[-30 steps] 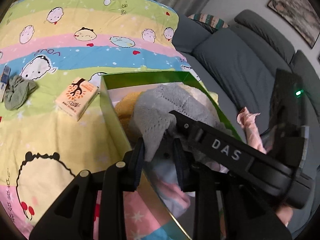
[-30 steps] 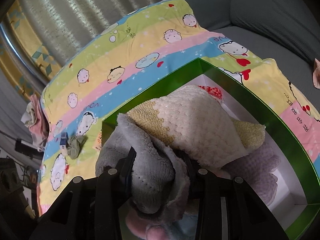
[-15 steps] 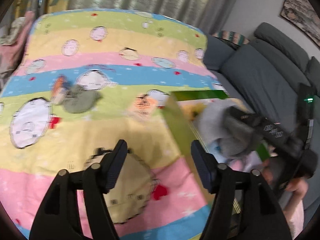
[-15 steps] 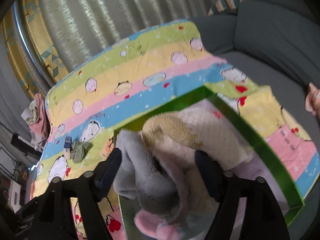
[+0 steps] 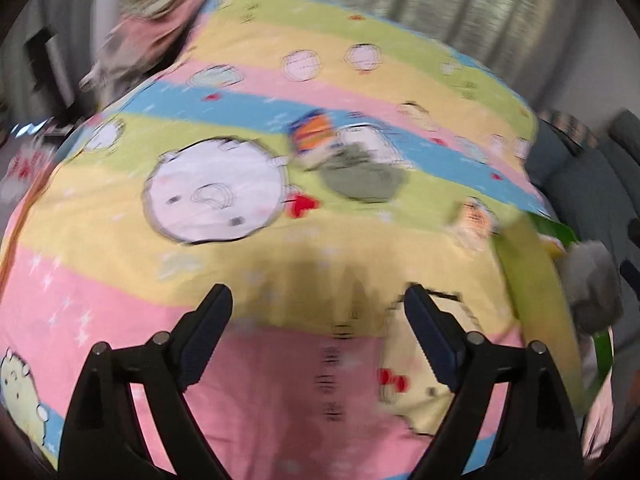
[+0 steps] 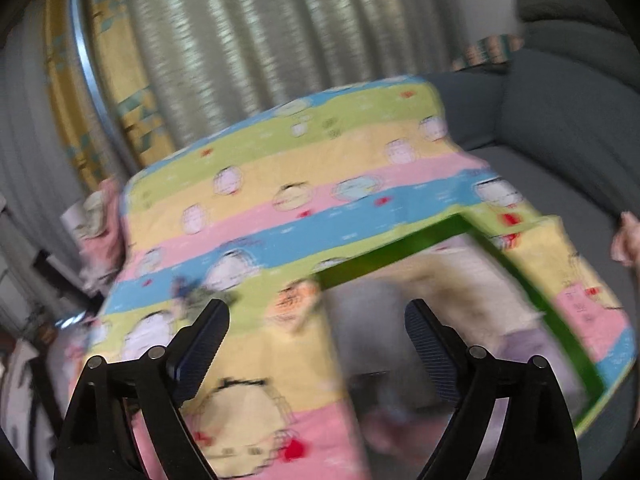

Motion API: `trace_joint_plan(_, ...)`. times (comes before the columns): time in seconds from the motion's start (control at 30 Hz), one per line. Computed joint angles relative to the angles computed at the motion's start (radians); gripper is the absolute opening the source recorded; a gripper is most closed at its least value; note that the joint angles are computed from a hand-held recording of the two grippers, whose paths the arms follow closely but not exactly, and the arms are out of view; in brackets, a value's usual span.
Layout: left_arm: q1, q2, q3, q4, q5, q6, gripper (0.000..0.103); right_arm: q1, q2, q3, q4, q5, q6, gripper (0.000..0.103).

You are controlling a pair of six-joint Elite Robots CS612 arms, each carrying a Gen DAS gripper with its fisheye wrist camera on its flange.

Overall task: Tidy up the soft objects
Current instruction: 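Move the right tool back to the green cloth, then grasp the green cloth with the right tool and lift, then carry the green cloth into the green box and open the right tool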

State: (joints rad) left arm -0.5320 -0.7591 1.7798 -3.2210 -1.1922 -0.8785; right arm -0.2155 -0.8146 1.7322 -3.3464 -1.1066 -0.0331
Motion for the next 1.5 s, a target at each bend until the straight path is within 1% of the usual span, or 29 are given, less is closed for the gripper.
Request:
trace_joint_plan(0.03,0.003,-0.004,0.006,0.004,0.007,-0.016,0.087,0.007,0.0,-0.003,0.028,0.029,-0.011,0.09)
trace_joint_plan(0.1,0.005,-0.014,0.023,0.001,0.028,-0.054,0.087,0.031,0.006,-0.036,0.148,0.079,-0.037,0.09)
trace_joint_plan(0.2,0.002,-0.031,0.05,0.006,0.086,-0.097,0.087,0.079,0.046,-0.12,0.304,0.12,-0.047,0.09)
trace_joint_plan(0.23,0.0,-0.035,0.052,0.017,0.104,-0.103,0.087,0.098,0.063,-0.153,0.355,0.116,-0.066,0.09)
trace_joint_plan(0.3,-0.002,-0.042,0.057,0.043,0.146,-0.104,0.087,0.133,0.102,-0.215,0.417,0.093,-0.089,0.09)
trace_joint_plan(0.33,-0.002,-0.044,0.057,0.054,0.159,-0.1,0.087,0.15,0.123,-0.246,0.439,0.07,-0.089,0.09)
trace_joint_plan(0.4,0.004,-0.045,0.061,0.047,0.149,-0.104,0.087,0.183,0.168,-0.32,0.502,0.007,-0.054,0.089)
trace_joint_plan(0.43,0.009,-0.043,0.064,0.026,0.13,-0.106,0.087,0.192,0.182,-0.34,0.513,-0.009,-0.038,0.086)
trace_joint_plan(0.5,0.02,-0.039,0.07,-0.019,0.084,-0.108,0.087,0.215,0.217,-0.396,0.55,-0.068,-0.006,0.077)
trace_joint_plan(0.53,0.021,-0.039,0.071,-0.03,0.075,-0.105,0.087,0.224,0.232,-0.418,0.557,-0.094,0.011,0.076)
trace_joint_plan(0.57,0.02,-0.04,0.072,-0.031,0.077,-0.104,0.087,0.23,0.247,-0.438,0.561,-0.113,0.021,0.07)
trace_joint_plan(0.6,0.019,-0.04,0.071,-0.025,0.086,-0.101,0.087,0.235,0.258,-0.455,0.574,-0.131,0.024,0.055)
trace_joint_plan(0.63,0.016,-0.041,0.069,-0.018,0.093,-0.101,0.087,0.24,0.27,-0.474,0.595,-0.155,0.026,0.047)
trace_joint_plan(0.67,0.015,-0.041,0.067,-0.008,0.1,-0.1,0.087,0.242,0.278,-0.488,0.613,-0.163,0.023,0.037)
trace_joint_plan(0.7,0.015,-0.042,0.065,0.005,0.102,-0.101,0.087,0.242,0.285,-0.496,0.623,-0.174,0.016,0.031)
trace_joint_plan(0.73,0.016,-0.041,0.062,0.008,0.094,-0.101,0.087,0.24,0.287,-0.494,0.604,-0.169,0.012,0.025)
trace_joint_plan(0.77,0.018,-0.039,0.063,0.004,0.086,-0.102,0.087,0.237,0.284,-0.482,0.579,-0.158,0.005,0.014)
trace_joint_plan(0.87,0.021,-0.034,0.059,0.004,0.06,-0.106,0.087,0.221,0.258,-0.438,0.552,-0.111,-0.026,0.011)
trace_joint_plan(1.0,0.025,-0.024,0.048,-0.007,0.004,-0.102,0.087,0.195,0.198,-0.342,0.502,-0.057,-0.059,0.011)
trace_joint_plan(1.07,0.027,-0.015,0.037,-0.014,-0.04,-0.092,0.087,0.178,0.169,-0.296,0.51,-0.011,-0.084,0.011)
trace_joint_plan(1.13,0.03,-0.005,0.026,-0.024,-0.086,-0.078,0.087,0.156,0.139,-0.246,0.539,0.061,-0.123,0.011)
trace_joint_plan(1.2,0.032,0.007,0.012,-0.035,-0.141,-0.059,0.087,0.14,0.117,-0.205,0.56,0.106,-0.149,0.011)
trace_joint_plan(1.27,0.034,0.021,-0.002,-0.05,-0.193,-0.046,0.087,0.13,0.101,-0.173,0.575,0.125,-0.176,0.012)
trace_joint_plan(1.33,0.033,0.035,-0.02,-0.05,-0.243,-0.03,0.085,0.128,0.09,-0.145,0.57,0.105,-0.195,0.012)
trace_joint_plan(1.37,0.031,0.04,-0.029,-0.04,-0.255,-0.017,0.084,0.126,0.088,-0.136,0.566,0.103,-0.196,0.012)
trace_joint_plan(1.4,0.026,0.047,-0.04,-0.028,-0.263,0.007,0.076,0.124,0.089,-0.132,0.573,0.102,-0.198,0.012)
trace_joint_plan(1.43,0.024,0.051,-0.049,-0.015,-0.267,0.017,0.066,0.12,0.092,-0.133,0.586,0.107,-0.195,0.012)
trace_joint_plan(1.47,0.021,0.056,-0.058,0.0,-0.273,0.027,0.062,0.116,0.096,-0.135,0.596,0.117,-0.188,0.012)
trace_joint_plan(1.5,0.016,0.061,-0.065,0.003,-0.263,0.036,0.057,0.112,0.101,-0.138,0.602,0.126,-0.179,0.012)
